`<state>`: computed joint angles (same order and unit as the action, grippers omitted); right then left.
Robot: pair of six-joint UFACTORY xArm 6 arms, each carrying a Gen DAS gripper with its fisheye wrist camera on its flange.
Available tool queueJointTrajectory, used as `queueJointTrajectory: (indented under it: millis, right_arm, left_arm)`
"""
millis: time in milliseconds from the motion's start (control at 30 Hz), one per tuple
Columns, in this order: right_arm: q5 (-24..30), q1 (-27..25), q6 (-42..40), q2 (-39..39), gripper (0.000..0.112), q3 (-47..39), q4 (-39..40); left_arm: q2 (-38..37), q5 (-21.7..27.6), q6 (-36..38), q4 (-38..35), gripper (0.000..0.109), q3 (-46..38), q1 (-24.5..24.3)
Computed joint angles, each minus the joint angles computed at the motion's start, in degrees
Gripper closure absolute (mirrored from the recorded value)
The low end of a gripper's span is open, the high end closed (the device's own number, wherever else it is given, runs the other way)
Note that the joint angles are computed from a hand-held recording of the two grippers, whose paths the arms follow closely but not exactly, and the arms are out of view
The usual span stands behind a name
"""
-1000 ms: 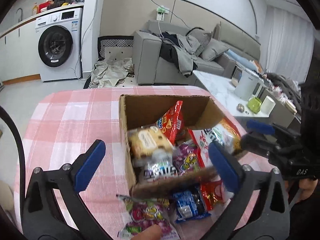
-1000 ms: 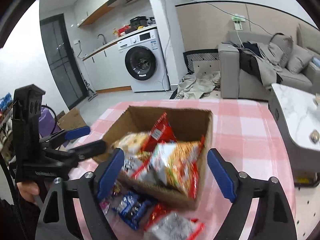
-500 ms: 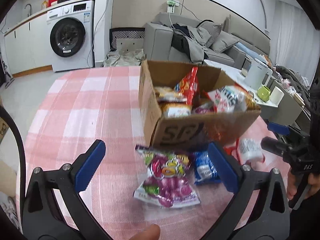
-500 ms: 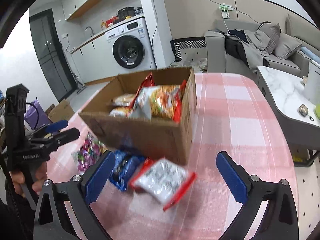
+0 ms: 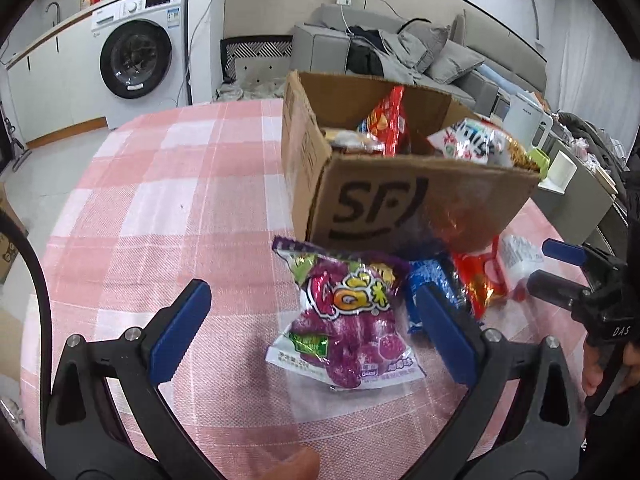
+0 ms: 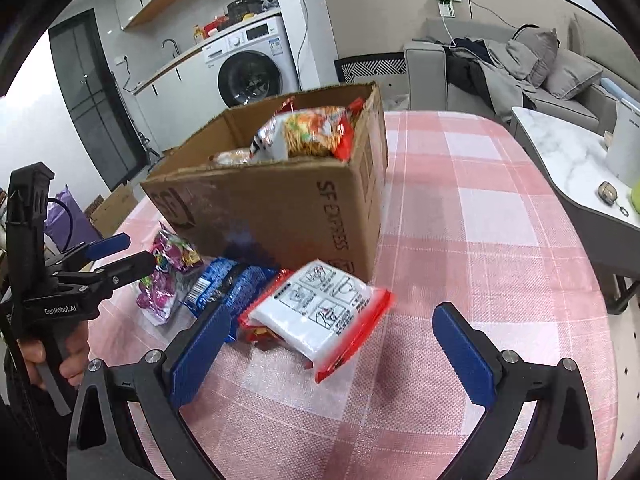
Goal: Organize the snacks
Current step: 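Withdraw both open grippers back to the snacks beside the box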
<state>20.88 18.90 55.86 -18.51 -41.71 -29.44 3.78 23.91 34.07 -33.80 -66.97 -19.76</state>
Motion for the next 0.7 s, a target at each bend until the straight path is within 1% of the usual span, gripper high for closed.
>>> queueJointTrajectory:
  millis: [100, 233, 433, 533, 633, 700]
  right_arm:
    - [0.23, 0.28, -2.57, 1.53, 0.01, -0.5, 3.76]
    - [0.18, 0.77, -3.04, 3.37, 0.01, -1.45, 4.91]
    - [2.7, 1.74, 2.14, 6.15, 0.01, -4.72, -3.78]
    - [4.31, 2.6, 3.18, 7.23, 0.011, -6.28, -6.75]
    - [4.16, 2.83, 2.64, 7.92, 0.012, -6.62, -6.44]
    - [4.21, 2.89, 2.72, 8.2, 0.016, -6.81, -6.44]
  left_arm:
    - [0.8, 0.6, -0.25, -0.08, 0.007, -0.27, -0.12]
    - [1.99, 1.07, 0.11, -0.44, 0.007, -0.76, -0.26]
    - [3.61, 1.46, -0.52, -0.25, 0.007, -1.67, -0.22]
    - [4.45, 2.15, -0.21, -1.08, 0.007, -2.43, 0.14]
    - [5.42, 3.06, -0.35, -1.42, 0.007, -3.29, 0.53]
    - [5.87, 3.49, -0.19, -1.51, 0.007, -3.72, 0.76]
